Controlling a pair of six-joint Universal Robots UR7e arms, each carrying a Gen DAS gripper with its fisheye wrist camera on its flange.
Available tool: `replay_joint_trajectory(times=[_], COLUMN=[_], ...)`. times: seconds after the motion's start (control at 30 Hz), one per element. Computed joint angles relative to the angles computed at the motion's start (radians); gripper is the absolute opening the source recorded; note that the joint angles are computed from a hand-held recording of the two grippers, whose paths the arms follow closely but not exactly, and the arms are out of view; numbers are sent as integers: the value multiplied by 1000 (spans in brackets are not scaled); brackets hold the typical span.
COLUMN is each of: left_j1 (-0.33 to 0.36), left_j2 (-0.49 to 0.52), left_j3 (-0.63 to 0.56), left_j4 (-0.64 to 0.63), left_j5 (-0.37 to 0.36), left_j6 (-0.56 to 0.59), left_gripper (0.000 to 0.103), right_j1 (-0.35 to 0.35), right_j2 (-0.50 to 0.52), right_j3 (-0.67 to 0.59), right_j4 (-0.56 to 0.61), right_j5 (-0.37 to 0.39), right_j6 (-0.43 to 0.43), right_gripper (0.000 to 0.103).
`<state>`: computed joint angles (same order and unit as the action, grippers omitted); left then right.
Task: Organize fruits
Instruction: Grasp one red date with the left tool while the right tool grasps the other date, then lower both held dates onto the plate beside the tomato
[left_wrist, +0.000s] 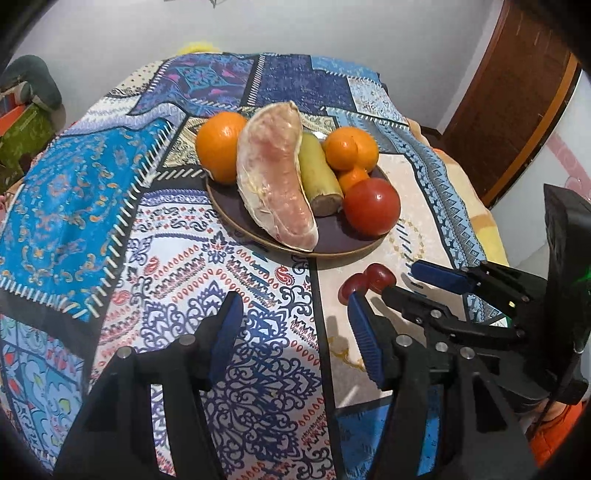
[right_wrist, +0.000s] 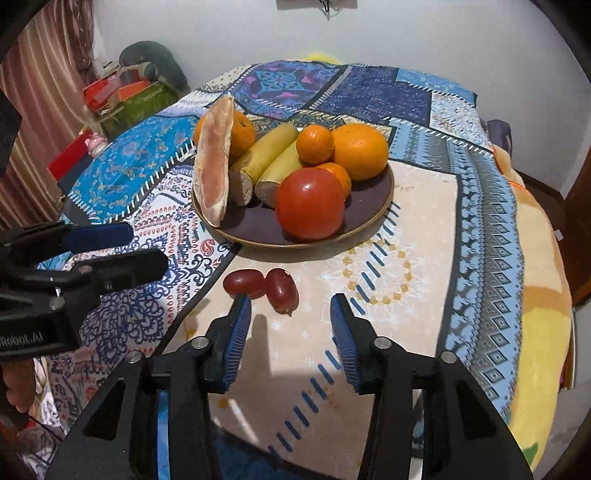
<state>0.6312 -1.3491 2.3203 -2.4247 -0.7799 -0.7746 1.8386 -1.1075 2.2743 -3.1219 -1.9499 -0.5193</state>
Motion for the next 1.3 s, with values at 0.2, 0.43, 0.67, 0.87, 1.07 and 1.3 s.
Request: replay_joint_trajectory(times=[0.2, 0.43, 0.67, 0.87, 1.07, 1.3], left_j1=[25, 39, 50, 64, 69, 20], left_j2=[43, 94, 148, 197, 191, 136], left_j3=[-12, -33, -62, -86, -84, -64], left_j4=[-50, -98, -124, -128, -144, -140], left_j5=[-34, -72, -94, -100, -97, -40], left_j6=[67, 113, 151, 161, 164, 162], left_gripper=[43, 37, 33, 26, 22, 22], right_j1=[-14, -16, -28, -43, -55, -46], right_j2=[24, 13, -24, -60, -73, -79], right_j3=[-13, 2, 14, 25, 36, 25], right_j4=[12, -10, -25, -29, -32, -39], right_j5=[15, 38, 46, 62, 74, 73], right_j6=[-12, -32, -29, -20, -8, -10], right_gripper=[29, 17, 17, 17, 17, 17])
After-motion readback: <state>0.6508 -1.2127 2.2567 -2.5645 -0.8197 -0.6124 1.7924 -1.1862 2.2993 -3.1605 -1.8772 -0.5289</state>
